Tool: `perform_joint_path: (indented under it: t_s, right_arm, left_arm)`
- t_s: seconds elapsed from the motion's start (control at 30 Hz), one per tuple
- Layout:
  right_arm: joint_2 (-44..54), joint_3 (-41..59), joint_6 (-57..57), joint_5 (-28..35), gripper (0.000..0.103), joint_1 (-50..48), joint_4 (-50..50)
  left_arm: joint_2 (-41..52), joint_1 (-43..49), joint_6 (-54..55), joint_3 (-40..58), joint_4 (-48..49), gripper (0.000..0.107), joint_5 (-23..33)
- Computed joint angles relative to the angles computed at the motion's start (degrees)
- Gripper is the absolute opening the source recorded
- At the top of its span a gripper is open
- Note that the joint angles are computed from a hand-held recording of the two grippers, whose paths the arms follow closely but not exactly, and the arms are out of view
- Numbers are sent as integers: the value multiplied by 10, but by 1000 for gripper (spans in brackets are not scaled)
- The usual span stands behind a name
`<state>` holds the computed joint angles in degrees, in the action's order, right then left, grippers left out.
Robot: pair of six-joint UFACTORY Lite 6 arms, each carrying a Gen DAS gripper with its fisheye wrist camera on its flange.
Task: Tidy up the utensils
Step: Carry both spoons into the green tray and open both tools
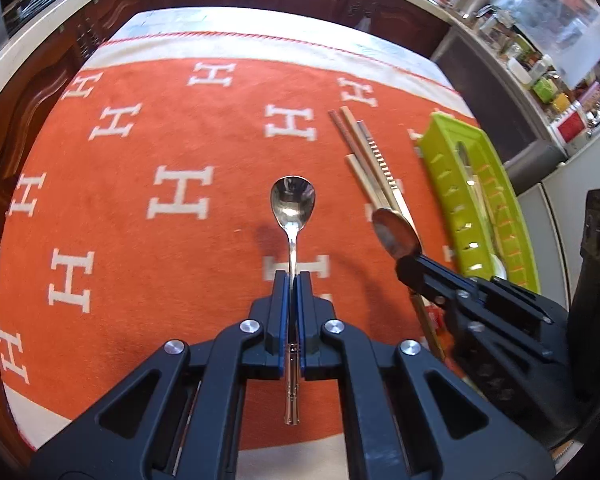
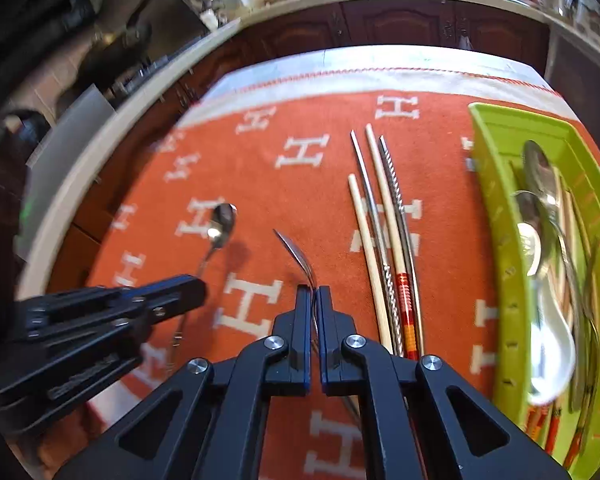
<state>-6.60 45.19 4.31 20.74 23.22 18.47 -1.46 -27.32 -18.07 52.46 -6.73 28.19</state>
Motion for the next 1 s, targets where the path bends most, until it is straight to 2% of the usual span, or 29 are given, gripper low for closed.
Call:
perform_joint_path:
  t_s: [0.1,0.2,0.4,0.5,0.7,0.87,1.0]
  right_arm:
    - [-80,-28,-82,46,2,-52,87]
    - [-167,-43,-134,121,2,-131,139]
    - [-266,-16,-196,271,2,-332,142]
    - [-260,-1,-238,305,2,-432,141]
    - [-214,-11,-327,321,2,-568,163]
    - [-154,-36,-342,267,2,-569,175]
    - [-96,-38,-357,221,3,-545,196]
  left_arm:
    - [5,-24,4,30,-12,2,15]
    - [19,-60,-2,74,-20,2,28]
    - [107,-146,-24,220,-27,2,53]
    - [175,-181,-36,306,-28,2,67]
    - [315,-229,-84,460,-4,2,92]
    - [408,-232,-83,546,-35,2,113]
    - [413,-230,-43,533,-65,2,100]
